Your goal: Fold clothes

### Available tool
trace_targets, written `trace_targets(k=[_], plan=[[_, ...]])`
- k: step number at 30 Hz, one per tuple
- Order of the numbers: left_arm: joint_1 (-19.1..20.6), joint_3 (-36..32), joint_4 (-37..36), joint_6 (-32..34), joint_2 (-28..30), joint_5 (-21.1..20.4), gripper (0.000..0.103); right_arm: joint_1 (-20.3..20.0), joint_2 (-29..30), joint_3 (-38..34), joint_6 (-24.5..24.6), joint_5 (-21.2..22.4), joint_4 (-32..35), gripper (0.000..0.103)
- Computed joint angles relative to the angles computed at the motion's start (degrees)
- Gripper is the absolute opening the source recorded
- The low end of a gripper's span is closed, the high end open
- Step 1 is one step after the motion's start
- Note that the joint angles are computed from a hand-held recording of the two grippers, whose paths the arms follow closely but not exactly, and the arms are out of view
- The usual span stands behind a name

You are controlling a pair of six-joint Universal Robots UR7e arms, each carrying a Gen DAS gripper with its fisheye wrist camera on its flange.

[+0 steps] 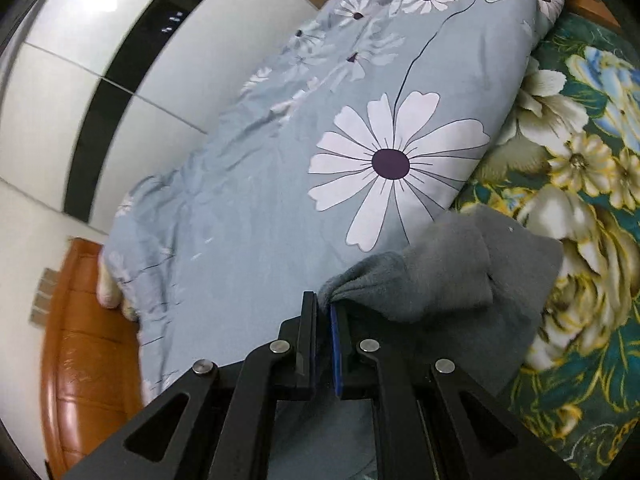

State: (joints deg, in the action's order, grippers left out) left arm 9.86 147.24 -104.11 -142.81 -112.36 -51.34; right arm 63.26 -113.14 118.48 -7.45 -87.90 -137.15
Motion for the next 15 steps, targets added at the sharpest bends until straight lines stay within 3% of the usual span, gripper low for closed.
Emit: trace_targets(k=[6, 8, 10, 13, 15], plan=[[8.0, 0.3, -7.4, 11.3, 3.3, -1.4, 0.017, 4.0, 4.9, -0.8, 3.5, -6.9, -3.2, 0.006], [8.8, 1.1, -10.8, 13.9, 3.2, -0.4, 0.025, 4.6, 5.7, -0.9, 3.8, -8.0, -3.6, 0.006], [8.9, 1.7, -13.9, 16.6, 3.3, 0.4, 0.045, 5.1, 6.3, -0.8, 3.5, -8.7, -4.1, 0.007], [7.0, 2.8, -16.1, 18.2, 1.9, 2.1, 0.057, 6.2, 6.9, -0.8, 2.0, -10.4, -4.1, 0.009], [5.0, 3.5, -16.1, 18.2, 0.5, 3.3, 0.057, 6.7, 6.8, -0.7, -0.1, -11.0, -4.1, 0.023]])
